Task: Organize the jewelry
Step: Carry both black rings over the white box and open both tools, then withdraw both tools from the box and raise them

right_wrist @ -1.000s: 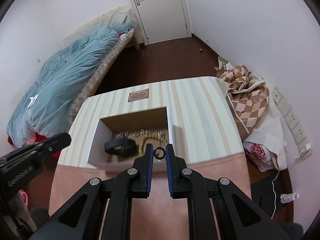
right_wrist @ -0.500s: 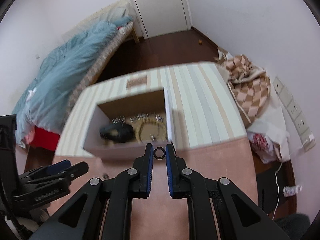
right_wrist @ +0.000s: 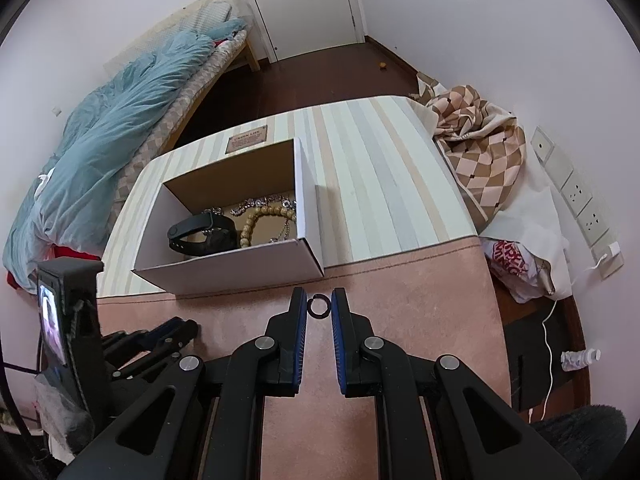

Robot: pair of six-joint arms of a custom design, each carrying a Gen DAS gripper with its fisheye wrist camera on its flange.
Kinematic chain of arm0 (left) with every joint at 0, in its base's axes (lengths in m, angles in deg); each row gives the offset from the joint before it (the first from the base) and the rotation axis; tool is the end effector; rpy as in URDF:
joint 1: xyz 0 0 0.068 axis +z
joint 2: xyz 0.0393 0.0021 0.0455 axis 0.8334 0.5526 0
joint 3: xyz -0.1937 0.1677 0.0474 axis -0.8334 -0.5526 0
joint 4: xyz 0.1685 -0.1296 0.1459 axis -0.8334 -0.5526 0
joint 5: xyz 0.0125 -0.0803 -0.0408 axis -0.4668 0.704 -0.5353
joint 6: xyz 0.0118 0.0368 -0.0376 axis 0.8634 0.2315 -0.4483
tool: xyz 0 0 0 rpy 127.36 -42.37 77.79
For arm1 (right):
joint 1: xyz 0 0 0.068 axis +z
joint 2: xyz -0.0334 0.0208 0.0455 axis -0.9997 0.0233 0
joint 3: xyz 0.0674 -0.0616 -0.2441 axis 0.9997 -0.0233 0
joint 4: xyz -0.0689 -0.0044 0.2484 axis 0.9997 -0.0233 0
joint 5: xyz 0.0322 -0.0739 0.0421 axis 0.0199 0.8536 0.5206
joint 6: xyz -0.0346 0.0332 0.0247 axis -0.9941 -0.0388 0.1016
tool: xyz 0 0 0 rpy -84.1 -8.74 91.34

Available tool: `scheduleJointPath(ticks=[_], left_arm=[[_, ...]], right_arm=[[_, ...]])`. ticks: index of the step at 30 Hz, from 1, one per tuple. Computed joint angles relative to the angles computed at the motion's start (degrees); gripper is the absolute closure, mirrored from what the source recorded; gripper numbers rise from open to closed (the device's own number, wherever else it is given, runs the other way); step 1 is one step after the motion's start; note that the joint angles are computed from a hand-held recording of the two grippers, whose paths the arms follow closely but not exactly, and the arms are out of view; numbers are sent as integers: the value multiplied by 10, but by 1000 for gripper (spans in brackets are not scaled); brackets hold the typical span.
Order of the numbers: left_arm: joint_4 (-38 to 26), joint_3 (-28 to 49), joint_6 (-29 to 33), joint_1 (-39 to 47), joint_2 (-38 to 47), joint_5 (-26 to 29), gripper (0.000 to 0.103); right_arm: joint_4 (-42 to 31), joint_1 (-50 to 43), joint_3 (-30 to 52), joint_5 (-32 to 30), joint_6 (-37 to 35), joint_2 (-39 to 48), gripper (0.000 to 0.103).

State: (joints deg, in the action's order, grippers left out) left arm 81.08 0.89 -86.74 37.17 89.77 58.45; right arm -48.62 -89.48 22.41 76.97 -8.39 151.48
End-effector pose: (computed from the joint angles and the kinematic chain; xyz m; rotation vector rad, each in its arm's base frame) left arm 0.2470 -0.0867 0.0626 0.4340 2.6839 -0.1163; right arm 0.2136 0.0007 0.1137 0.2970 2.5440 0.2291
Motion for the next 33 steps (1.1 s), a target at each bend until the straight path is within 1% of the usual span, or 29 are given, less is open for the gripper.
scheduleJointPath(ticks=[3, 5, 10, 11, 14, 16, 18, 20, 21, 24, 26, 28, 29, 30, 31, 32, 33], left_arm=[[-2, -6, -3, 0, -10, 5, 93], [-13, -17, -3, 0, -44, 9, 93], [-95, -3, 0, 14, -151, 41, 93], [-118, 5, -1, 20, -180, 52, 93], [-171, 57, -3, 37, -203, 88, 93], [-206, 115, -1, 53, -182, 121, 93], [-232, 178, -1, 61, -136, 142, 93], [-254, 235, 3, 62, -85, 154, 93], [-266, 268, -1, 66, -52, 162, 93], [-316, 369, 3, 71, 43, 180, 93], [-333, 405, 7, 74, 77, 184, 92], [-369, 456, 0, 73, 117, 170, 92], [-377, 468, -2, 76, 127, 175, 91], [-390, 485, -7, 78, 140, 177, 88], [-394, 495, -12, 78, 146, 167, 83], [-394, 498, -15, 77, 147, 150, 64], [-388, 497, -18, 77, 144, 135, 36]], right_arm=[[-15, 2, 4, 0, -1, -22, 90], [-28, 1, 8, -1, -2, -41, 90], [-53, -9, 35, -15, -6, -61, 90], [-57, -12, 45, -22, -8, -57, 90], [-60, -17, 82, -42, -10, -21, 90], [-57, -18, 116, -54, -15, 22, 90], [-60, -21, 163, -77, -20, 80, 90], [-82, -25, 232, -106, -25, 157, 90], [-88, -24, 255, -111, -27, 185, 90], [-140, -20, 351, -127, -40, 278, 90], [-172, -16, 397, -128, -49, 319, 90], [-219, -12, 450, -135, -62, 362, 90], [-233, -11, 466, -133, -61, 375, 89], [-246, -8, 481, -133, -66, 387, 89], [-259, -6, 494, -133, -68, 398, 89], [-265, -6, 498, -134, -69, 401, 88], [-269, -5, 502, -135, -67, 404, 82]])
